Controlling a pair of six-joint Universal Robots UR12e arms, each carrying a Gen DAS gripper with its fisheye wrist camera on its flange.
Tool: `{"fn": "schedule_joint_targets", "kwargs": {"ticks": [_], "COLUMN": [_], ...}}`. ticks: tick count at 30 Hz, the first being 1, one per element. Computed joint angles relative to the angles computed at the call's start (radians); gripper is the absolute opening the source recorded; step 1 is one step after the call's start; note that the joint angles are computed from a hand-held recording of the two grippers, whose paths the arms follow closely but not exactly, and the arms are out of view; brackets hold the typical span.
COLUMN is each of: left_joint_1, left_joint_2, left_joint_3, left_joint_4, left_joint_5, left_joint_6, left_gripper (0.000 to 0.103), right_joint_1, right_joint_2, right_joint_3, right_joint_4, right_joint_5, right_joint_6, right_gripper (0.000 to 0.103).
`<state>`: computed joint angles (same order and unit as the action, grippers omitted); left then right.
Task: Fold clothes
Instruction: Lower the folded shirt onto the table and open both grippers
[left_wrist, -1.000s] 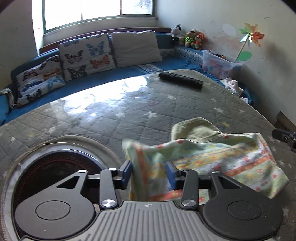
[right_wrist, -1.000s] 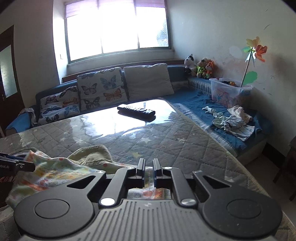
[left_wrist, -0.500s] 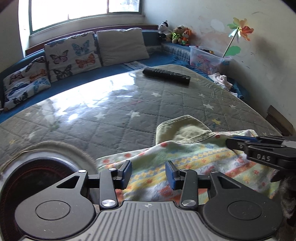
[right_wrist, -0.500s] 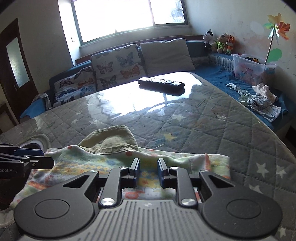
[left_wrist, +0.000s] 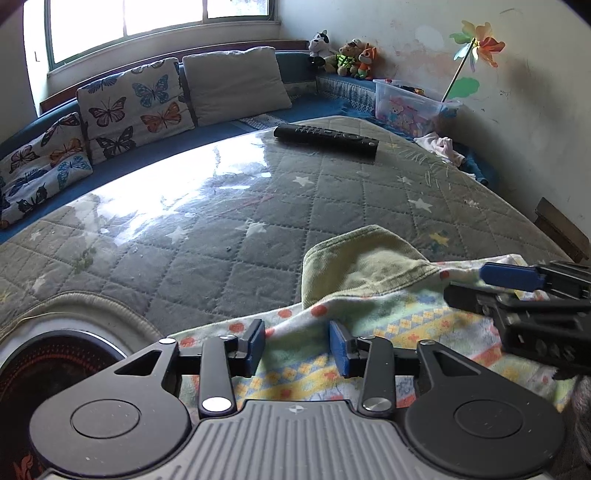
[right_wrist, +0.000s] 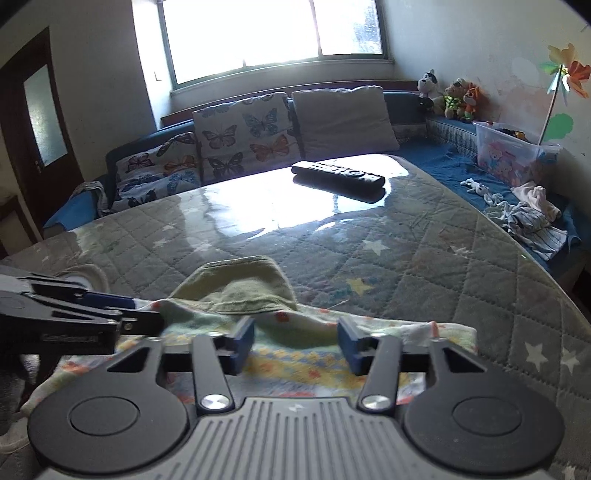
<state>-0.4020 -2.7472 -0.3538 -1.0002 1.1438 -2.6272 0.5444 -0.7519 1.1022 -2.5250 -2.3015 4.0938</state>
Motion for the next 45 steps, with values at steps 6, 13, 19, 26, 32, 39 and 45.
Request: {"fn": "schedule_joint_targets", "kwargs": {"ticks": [6,13,19,26,32,39,45], "left_joint_1": [0.008,0.022,0.034,0.051,0.061,0.072,0.079], "left_joint_2": [0.079,0.168,0.222,0.272,0.312,0.352,0.377], "left_joint_3": [-0.148,-0.314,-0.419,-0.520,-0.607,-0.688,-0.735], "left_joint_4": [0.074,0.146,0.203,0.262,0.340,0.387,0.429], "left_joint_5": [-0.004,-0.002,0.006,-0.001,0.011,0.000,-0.005], "left_joint_6": [0.009,0.028,0.029,0.005,0.002,-0.008,-0.015], "left_gripper": [0.052,0.056,0.062,0.073,0.088,0.103,0.103], "right_joint_1": [0.022,0.052,0.080,0.098,0.112,0.126,0.137], "right_joint_2": [-0.001,0.003,0.024,0.032,0.035,0.038,0.042], "right_joint_3": [-0.009,-0.018,-0.062,-0.075,-0.086,-0.102,-0.120], "right_joint_4": [0.021,0.059,0.156,0.177,0.208,0.259,0.335], "right_joint_5": [0.011,-0.004,-0.061,-0.083,-0.105,-0.137,-0.141], "right_joint_6": [-0.005,0.029,0.028,0.075,0.104,0.144,0.207], "right_gripper": [0.059,0.059,0.070,0.086,0.099,0.103,0.103]}}
